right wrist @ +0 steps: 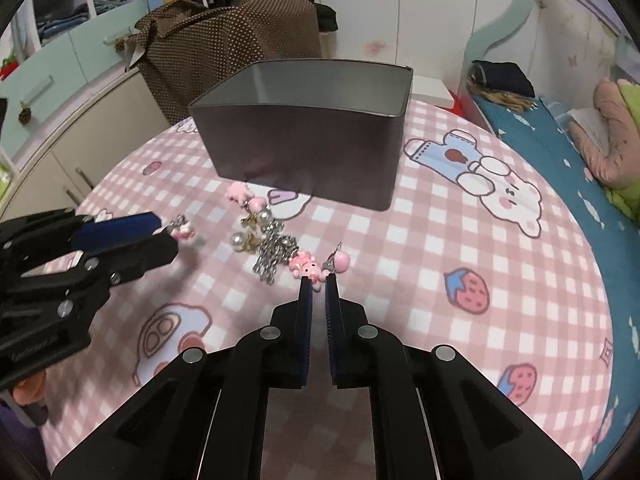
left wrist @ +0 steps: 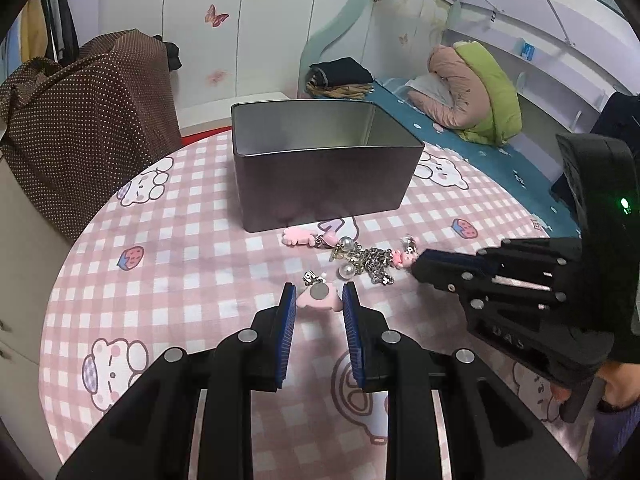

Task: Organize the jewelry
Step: 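Grasp a pink charm with the left tool while the right tool grasps the pink bear charm, then carry both charms over the tin and open both tools inside it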

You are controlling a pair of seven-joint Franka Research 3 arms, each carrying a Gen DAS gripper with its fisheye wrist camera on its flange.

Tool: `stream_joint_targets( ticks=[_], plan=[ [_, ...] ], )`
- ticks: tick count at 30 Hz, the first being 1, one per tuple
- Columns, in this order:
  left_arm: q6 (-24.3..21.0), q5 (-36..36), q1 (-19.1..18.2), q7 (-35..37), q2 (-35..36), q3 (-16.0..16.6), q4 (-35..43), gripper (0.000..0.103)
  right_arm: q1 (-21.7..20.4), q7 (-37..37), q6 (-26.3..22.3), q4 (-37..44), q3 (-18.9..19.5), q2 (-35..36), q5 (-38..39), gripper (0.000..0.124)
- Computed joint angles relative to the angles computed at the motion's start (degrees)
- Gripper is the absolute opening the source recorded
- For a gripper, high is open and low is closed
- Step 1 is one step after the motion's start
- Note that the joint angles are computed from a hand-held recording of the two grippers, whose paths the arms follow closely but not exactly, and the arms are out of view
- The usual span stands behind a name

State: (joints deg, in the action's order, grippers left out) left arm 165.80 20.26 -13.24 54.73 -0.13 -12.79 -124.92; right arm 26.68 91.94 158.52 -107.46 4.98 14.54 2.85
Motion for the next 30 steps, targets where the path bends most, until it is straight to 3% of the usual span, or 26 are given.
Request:
stream_joint_targets(
  ticks=[2, 5, 10, 16, 22, 28, 30],
  plan=[
    [0.08, -0.32, 0.03, 0.35, -0.08, 0.04, -0.11, 0.022, 0.49, 0.38, -0.47, 1.08, -0.39, 0.8, -1.15, 0.018],
    [0.4, -1.54, 0.04, 1.35, -0.03, 0.06, -0.16, 0.022, 1.35, 2.42, -0.07, 1.21, -1.3, 0.98, -3.29, 0.061],
    [0.74, -2.92, -0.03, 2.85, 0.68, -0.01, 0.25, 0.022, 1.69, 3.22, 0.5, 2.54, -1.79, 2.42, -5.34, 0.059],
    [0.98, -4.88, -0.07, 4.5, 1.02, -0.06, 0.41, 0.022, -0.8, -4.38, -1.44, 5.95, 0.82, 4.49, -0.27, 0.03],
    [1.83, -8.4, -0.13, 7.89, 0.45, -0.2, 0.07, 0.022, 1.29, -2.43, 0.16, 3.41, -1.1, 2.81, -2.29, 0.029],
    [3.27, -15.39, -0.69, 15.06, -0.4, -0.34, 0.73, 0.022, 0.59, -1.98, 2.62, 0.96, -0.65, -0.53, -1.76, 0.029],
    [3.5, -13.75, -0.62, 14.3, -0.61, -0.24, 1.65, 0.022, -0.01, -2.44, 3.99, 1.21, -0.18, -1.47, -0.57, 0.029]
  ],
)
